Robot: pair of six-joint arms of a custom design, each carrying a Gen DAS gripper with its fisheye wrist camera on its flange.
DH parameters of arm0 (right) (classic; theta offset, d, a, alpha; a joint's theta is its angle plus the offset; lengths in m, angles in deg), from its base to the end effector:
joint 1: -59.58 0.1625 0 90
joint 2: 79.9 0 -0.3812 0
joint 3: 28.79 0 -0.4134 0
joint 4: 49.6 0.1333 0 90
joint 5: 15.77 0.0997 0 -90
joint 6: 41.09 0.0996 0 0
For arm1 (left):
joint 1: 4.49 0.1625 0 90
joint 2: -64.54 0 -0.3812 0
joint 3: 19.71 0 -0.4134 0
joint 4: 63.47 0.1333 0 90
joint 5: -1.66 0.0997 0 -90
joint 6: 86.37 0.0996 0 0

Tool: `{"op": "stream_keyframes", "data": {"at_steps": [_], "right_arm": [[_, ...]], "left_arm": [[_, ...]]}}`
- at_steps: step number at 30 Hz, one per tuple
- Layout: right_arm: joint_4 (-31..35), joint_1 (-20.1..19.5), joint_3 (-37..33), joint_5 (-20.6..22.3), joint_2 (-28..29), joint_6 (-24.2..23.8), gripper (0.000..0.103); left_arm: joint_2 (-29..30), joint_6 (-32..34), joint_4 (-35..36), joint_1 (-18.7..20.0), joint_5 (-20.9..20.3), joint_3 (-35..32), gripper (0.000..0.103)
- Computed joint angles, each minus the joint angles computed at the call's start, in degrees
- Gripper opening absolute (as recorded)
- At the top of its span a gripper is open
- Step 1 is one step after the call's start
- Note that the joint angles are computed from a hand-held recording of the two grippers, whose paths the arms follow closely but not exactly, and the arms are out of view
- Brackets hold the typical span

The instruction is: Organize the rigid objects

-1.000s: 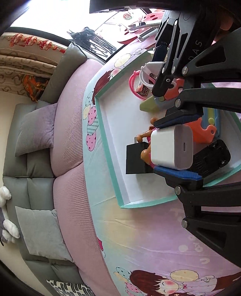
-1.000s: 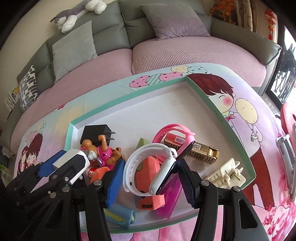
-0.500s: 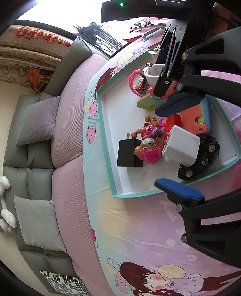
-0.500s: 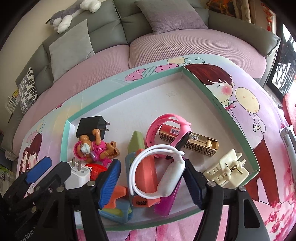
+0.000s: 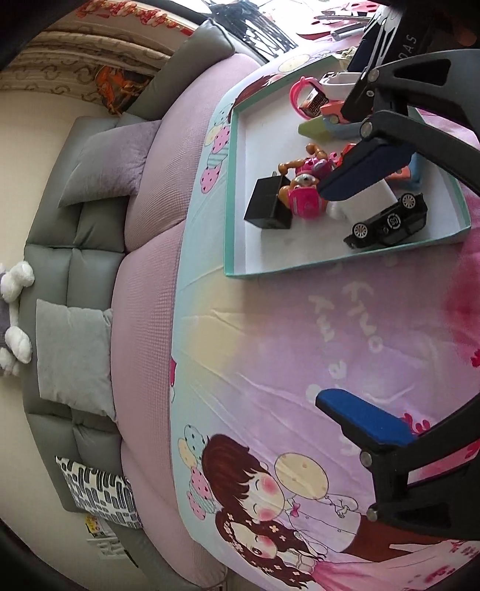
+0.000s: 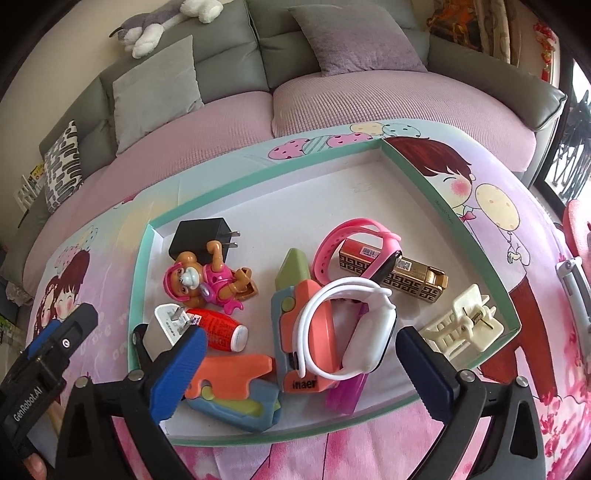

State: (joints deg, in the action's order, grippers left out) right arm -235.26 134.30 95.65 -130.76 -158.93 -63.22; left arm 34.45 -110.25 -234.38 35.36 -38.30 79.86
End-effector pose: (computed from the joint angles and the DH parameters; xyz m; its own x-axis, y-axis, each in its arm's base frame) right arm -0.0427 -0.5024 0.2613 -0.7941 0.2791 0.5399 -0.1410 0.7794 -0.6104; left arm -0.3149 -0.5359 -0.0765 -0.7876 0.1076 -0.6068 0.4743 0.7345 -0.4853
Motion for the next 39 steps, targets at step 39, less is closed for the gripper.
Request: {"op": "stream_keyframes", "data": {"at_steps": [39], "right_arm": [[-3.32, 2.62, 6.80, -2.46, -2.67, -5.64, 0.103]], "left_arm": [[-6.86, -14.74, 14.18, -2.57, 5.48, 10.08, 0.103]]}}
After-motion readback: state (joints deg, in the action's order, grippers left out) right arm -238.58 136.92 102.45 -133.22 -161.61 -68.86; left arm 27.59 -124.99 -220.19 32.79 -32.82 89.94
